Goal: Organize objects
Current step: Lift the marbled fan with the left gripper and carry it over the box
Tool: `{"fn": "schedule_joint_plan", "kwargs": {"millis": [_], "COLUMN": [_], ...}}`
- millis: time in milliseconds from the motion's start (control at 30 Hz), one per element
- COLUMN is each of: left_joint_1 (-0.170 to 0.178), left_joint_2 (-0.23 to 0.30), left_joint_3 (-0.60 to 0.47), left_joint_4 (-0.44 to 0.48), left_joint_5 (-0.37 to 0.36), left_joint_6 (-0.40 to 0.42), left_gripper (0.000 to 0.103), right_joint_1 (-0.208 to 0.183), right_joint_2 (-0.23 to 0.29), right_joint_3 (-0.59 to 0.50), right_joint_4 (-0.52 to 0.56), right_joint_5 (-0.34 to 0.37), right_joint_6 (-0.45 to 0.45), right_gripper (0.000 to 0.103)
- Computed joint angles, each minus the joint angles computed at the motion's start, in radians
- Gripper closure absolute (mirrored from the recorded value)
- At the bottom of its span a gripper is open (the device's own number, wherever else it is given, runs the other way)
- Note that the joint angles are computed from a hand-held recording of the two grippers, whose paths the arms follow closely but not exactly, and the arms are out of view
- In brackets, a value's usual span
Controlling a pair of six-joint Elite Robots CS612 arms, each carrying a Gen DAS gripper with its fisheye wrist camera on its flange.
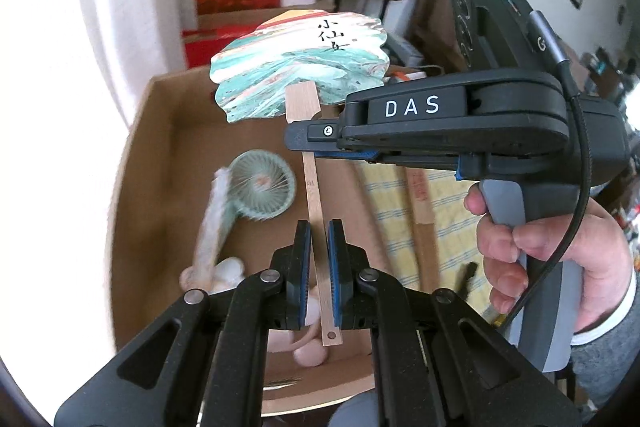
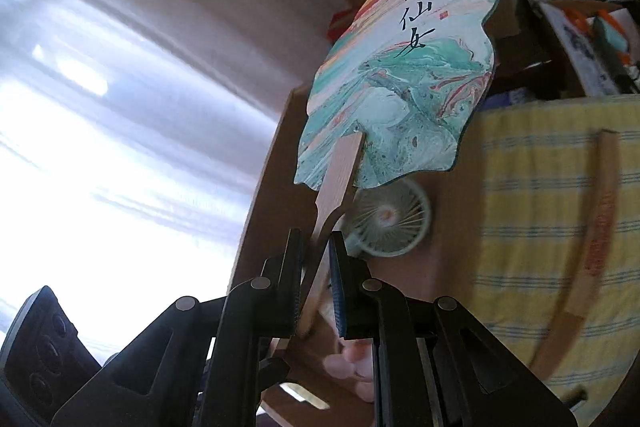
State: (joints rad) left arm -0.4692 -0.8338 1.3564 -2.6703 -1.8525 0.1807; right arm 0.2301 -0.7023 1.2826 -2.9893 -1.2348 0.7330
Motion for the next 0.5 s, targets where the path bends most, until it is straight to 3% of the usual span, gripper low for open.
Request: {"fn": "schedule_joint_plan", "kwargs": {"millis": [233, 500], "left_joint_1": [0.034, 0.048], "left_joint_2": [0.02, 0.05], "left_joint_3": [-0.006, -0.024], "left_joint_4": [0.027, 0.071], "left_joint_5": [0.02, 0.048], "left_joint_6": [-0.01, -0.012], "left_gripper": [0.095, 0.096], "right_joint_1": [0.023, 0.035], "right_joint_2": [0.076, 0.126], "right_joint_3": [-0.108, -0.17], "right_joint_4": [0.073, 0.131], "right_joint_5": [0.025, 0.036], "right_joint_6": [-0.016, -0.015], "right_gripper": [0.091, 0.09]}}
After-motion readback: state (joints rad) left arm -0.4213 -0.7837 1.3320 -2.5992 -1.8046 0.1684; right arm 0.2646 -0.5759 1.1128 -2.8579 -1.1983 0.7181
